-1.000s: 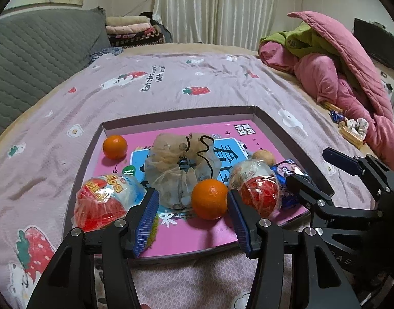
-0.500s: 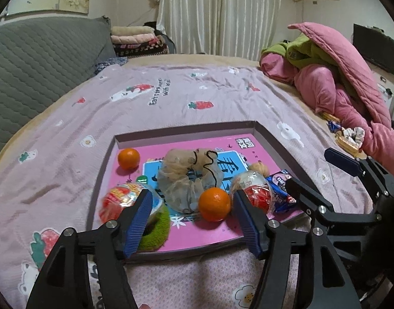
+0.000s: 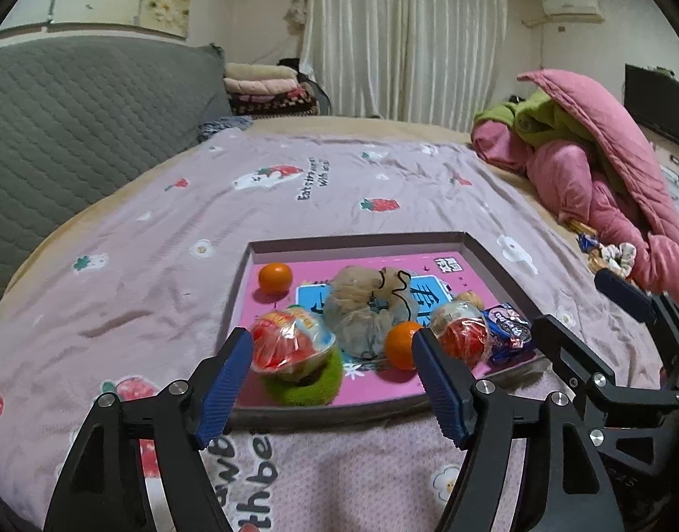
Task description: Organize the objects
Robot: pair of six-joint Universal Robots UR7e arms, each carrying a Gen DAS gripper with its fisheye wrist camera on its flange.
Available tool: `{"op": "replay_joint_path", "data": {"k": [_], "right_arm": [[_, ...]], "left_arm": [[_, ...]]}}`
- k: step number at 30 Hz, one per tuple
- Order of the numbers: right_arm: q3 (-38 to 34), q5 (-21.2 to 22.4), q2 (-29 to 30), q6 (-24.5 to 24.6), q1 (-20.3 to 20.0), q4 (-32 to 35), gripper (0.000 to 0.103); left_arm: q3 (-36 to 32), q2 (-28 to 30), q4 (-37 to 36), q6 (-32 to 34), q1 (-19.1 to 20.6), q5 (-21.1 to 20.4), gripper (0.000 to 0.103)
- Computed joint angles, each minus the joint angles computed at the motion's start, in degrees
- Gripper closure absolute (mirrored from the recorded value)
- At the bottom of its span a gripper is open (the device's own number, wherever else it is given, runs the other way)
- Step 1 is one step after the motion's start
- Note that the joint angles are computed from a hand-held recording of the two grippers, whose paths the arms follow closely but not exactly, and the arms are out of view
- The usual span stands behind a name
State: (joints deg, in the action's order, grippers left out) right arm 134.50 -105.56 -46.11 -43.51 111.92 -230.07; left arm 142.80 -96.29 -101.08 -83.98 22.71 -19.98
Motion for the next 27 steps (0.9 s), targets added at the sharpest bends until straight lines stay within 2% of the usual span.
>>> {"op": "replay_joint_path", "data": {"k": [3,7,15,21,27], "right_arm": [[1.35,0.12,-0.20,1.62,0.40,-1.07,0.015],[2.63,-1.50,0.65,1.11,1.05,-3.76,0.015],[5.73,-4.39,1.54,2.43,1.39,-5.94,0.015],[8.00,-5.88,2.87,2.82,1.74,-8.24,0.015],[8.72,-8.25,5.71,2.01,2.64,-10.84,0.015]], "left_arm": [[0.88,-1.56,2.71,-2.55,-1.71,-1.31,0.026],[2.32,-4.01,5.71,-6.36,-4.16,-3.74,0.026],[3.81,-4.65,11.77,-12.60,-8.89,-8.07,0.024],[4.23,-4.67,17.31,-18.53,-12.44,-9.66,0.024],[4.62,-5.14,18.78,-21.59,-13.58,-11.78,0.024]]}}
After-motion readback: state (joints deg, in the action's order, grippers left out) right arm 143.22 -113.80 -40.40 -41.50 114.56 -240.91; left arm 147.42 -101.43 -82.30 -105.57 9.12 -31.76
